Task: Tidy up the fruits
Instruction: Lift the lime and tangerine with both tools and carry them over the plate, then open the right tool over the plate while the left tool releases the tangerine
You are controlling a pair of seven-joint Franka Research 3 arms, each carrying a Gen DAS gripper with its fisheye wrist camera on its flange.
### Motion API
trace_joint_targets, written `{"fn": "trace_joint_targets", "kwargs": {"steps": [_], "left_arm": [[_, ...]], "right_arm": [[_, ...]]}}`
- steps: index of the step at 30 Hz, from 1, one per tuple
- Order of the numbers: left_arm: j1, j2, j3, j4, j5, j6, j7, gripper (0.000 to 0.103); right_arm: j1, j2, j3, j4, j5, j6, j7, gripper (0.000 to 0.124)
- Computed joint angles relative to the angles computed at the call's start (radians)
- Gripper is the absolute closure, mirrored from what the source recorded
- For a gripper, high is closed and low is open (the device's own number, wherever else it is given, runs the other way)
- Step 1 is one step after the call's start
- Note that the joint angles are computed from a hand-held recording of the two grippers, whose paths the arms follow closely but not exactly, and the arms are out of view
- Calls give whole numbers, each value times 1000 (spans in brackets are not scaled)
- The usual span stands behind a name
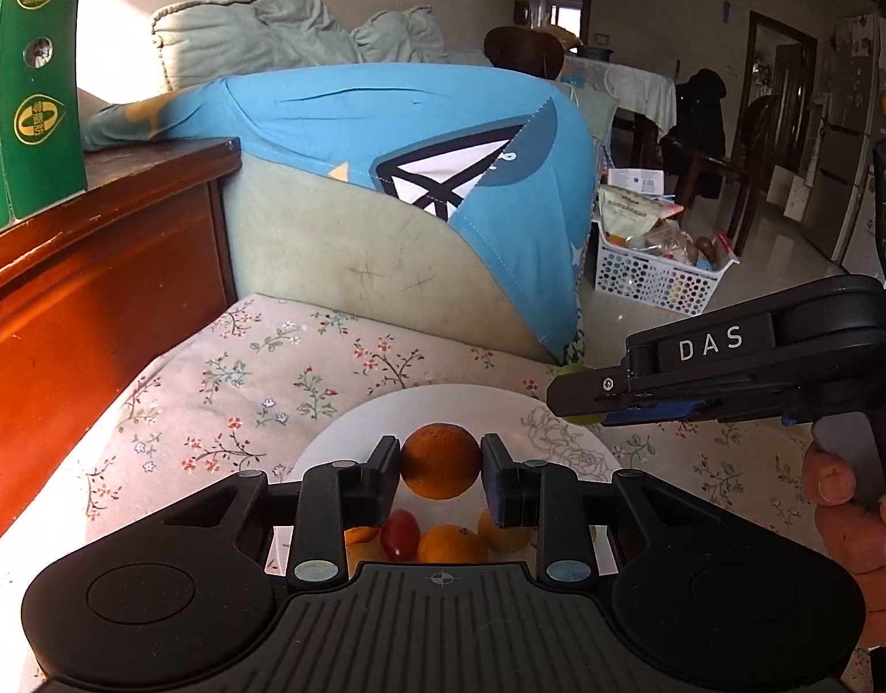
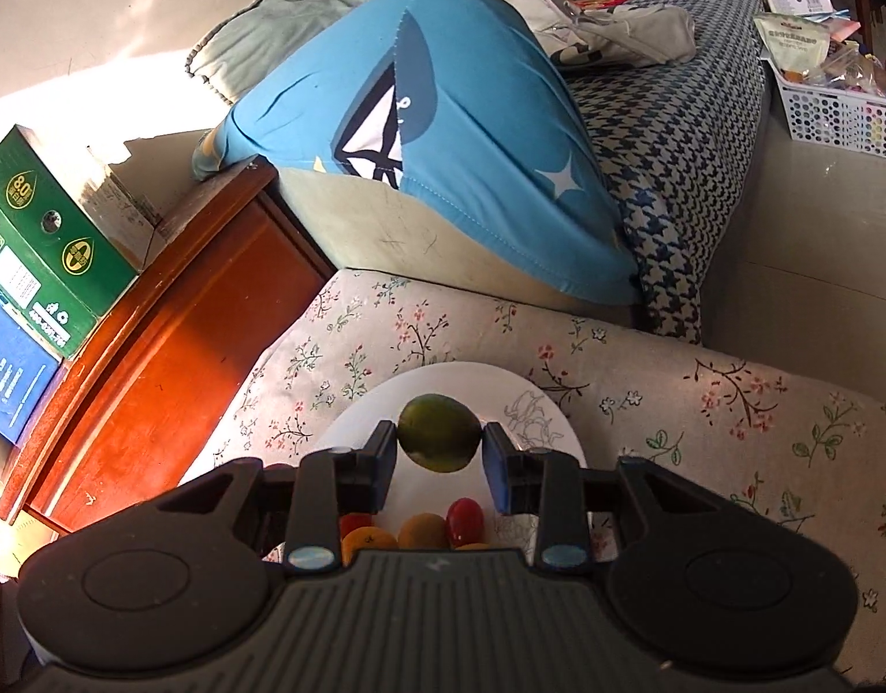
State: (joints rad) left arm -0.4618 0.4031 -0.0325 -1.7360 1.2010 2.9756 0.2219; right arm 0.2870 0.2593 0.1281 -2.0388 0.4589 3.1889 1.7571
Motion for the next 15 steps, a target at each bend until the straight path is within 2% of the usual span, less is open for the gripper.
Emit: {"fn": "trace_joint_targets", "kwargs": {"steps": [2, 5, 12, 15], "left_arm": [[9, 19, -10, 14, -27, 0, 30, 76], [16, 46, -15, 32, -82, 11, 80, 76], [8, 87, -3, 51, -217, 19, 163, 75], [-14, 89, 21, 49, -240, 19, 169, 75]], "right_arm": [[34, 15, -45, 15, -24, -21, 26, 92], [45, 34, -64, 33, -40, -48, 50, 92], [14, 68, -40, 65, -30, -82, 69, 92], [5, 76, -30, 72, -22, -96, 67, 91]]}}
